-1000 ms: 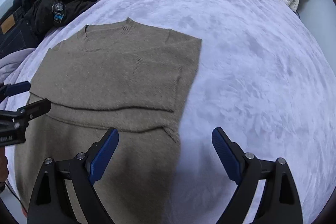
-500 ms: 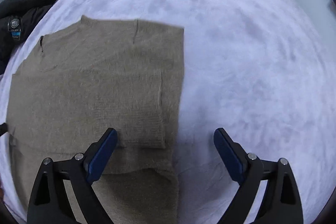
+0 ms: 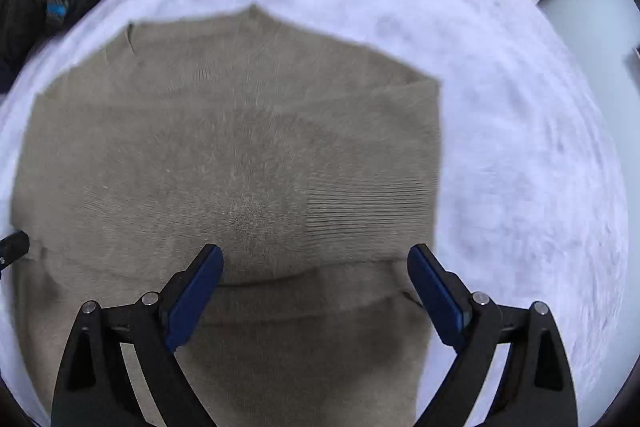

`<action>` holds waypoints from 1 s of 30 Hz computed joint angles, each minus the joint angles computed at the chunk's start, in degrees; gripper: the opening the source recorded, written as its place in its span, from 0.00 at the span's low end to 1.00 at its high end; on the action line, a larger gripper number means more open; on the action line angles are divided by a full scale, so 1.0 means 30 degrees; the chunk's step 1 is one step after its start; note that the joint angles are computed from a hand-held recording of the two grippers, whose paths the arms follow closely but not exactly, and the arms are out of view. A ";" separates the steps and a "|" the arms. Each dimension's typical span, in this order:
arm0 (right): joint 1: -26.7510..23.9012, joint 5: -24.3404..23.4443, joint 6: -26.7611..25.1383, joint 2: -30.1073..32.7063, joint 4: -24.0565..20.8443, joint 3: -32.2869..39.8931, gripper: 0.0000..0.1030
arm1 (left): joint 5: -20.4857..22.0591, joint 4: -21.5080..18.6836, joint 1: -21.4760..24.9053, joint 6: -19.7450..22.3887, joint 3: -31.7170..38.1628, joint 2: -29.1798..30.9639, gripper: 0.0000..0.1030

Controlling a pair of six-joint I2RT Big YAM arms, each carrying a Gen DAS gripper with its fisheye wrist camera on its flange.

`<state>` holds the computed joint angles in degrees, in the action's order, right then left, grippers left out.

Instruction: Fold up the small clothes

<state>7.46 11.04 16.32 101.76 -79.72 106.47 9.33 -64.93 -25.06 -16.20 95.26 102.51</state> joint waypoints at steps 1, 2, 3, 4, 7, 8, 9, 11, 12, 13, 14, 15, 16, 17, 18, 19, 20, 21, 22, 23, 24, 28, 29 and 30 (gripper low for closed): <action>0.0120 -0.0667 0.0321 -0.0269 -0.0092 -0.0320 0.92 | 0.0350 0.0072 -0.0344 0.0151 -0.0220 0.0023 0.99; 0.0242 -0.1435 0.0399 -0.0403 -0.0294 -0.0619 0.92 | 0.0325 -0.0123 -0.0695 0.0524 -0.0374 0.0221 0.99; 0.0437 -0.2138 0.0338 -0.0292 -0.0751 -0.0871 0.92 | 0.0152 -0.0541 -0.1018 0.0954 -0.0420 0.0528 0.99; 0.0599 -0.2496 0.0281 -0.0207 -0.1172 -0.1261 0.92 | -0.0367 -0.0996 -0.1315 0.1390 -0.0561 0.0797 0.99; 0.0781 -0.2397 -0.0521 -0.1078 -0.1159 -0.4021 0.94 | -0.2248 0.0241 -0.1808 0.2505 -0.3275 -0.0280 0.99; 0.0705 -0.2449 -0.0820 -0.2104 -0.0160 -0.5317 0.95 | -0.2468 0.0924 -0.1862 0.2834 -0.4283 -0.1073 0.99; 0.0578 -0.2579 -0.1031 -0.3118 0.0308 -0.6450 0.96 | -0.2593 0.1007 -0.1902 0.3027 -0.4919 -0.1590 0.99; 0.0408 -0.2757 -0.1307 -0.4675 0.0249 -0.8114 0.96 | -0.2824 0.1200 -0.2023 0.3168 -0.6165 -0.2616 0.99; 0.0403 -0.2771 -0.1557 -0.5582 0.0374 -0.9042 0.96 | -0.3203 0.1389 -0.2214 0.3235 -0.6837 -0.3177 0.99; 0.0468 -0.2661 -0.1849 -0.6458 0.0471 -0.9930 0.96 | -0.3887 0.1556 -0.2515 0.3173 -0.7449 -0.3689 0.99; 0.0593 -0.2494 -0.2213 -0.7357 0.0551 -1.0820 0.97 | -0.4191 0.1455 -0.2694 0.2879 -0.7913 -0.4019 1.00; 0.0841 -0.2294 -0.2735 -0.8522 0.0736 -1.1875 0.97 | -0.4041 0.1135 -0.2727 0.2247 -0.8279 -0.4301 1.00; 0.1166 -0.1786 -0.3101 -0.9430 0.0872 -1.2602 0.97 | -0.3973 0.1033 -0.2717 0.1635 -0.8603 -0.4637 1.00; 0.1391 -0.1423 -0.3150 -1.0079 0.0533 -1.3173 0.99 | -0.3936 0.0727 -0.2692 0.1022 -0.8846 -0.4966 1.00; 0.1279 -0.1807 -0.2908 -1.0677 0.0022 -1.3757 0.99 | -0.3915 0.0237 -0.2662 0.0401 -0.8983 -0.5240 1.00; 0.0952 -0.2443 -0.2506 -1.1520 -0.0194 -1.4403 0.99 | -0.3847 -0.0114 -0.2621 -0.0147 -0.9087 -0.5509 1.00; 0.0686 -0.2763 -0.2250 -1.2175 -0.0346 -1.4802 0.99 | -0.3751 -0.0617 -0.2558 -0.0882 -0.9145 -0.5834 0.99; 0.0438 -0.2990 -0.1995 -1.2604 -0.0809 -1.4993 0.99 | -0.4023 -0.1690 -0.2612 -0.1498 -0.8978 -0.5847 0.99; 0.0218 -0.3258 -0.1690 -1.2818 -0.1435 -1.4976 0.99 | -0.4035 -0.2351 -0.2666 -0.2042 -0.9024 -0.6021 0.99; 0.0041 -0.3596 -0.1285 -1.2973 -0.1954 -1.4873 0.99 | -0.3501 -0.2397 -0.2683 -0.2626 -0.9404 -0.6576 0.99; -0.0103 -0.4085 -0.0751 -1.3166 -0.2361 -1.4765 0.99 | -0.2626 -0.2153 -0.2729 -0.3292 -0.9911 -0.7214 0.99; -0.0554 -0.7363 0.0297 -1.4992 -0.2862 -1.5998 0.99 | 0.1214 -0.1203 -0.3462 -0.6392 -1.1154 -0.7956 0.99; -0.0338 -0.7545 0.0704 -1.5338 -0.2855 -1.6379 0.99 | 0.1550 -0.0829 -0.3920 -0.7012 -1.1306 -0.7882 0.99; -0.0144 -0.7626 0.1118 -1.5761 -0.2812 -1.6765 0.99 | 0.1431 -0.0635 -0.4385 -0.7406 -1.1315 -0.7678 0.99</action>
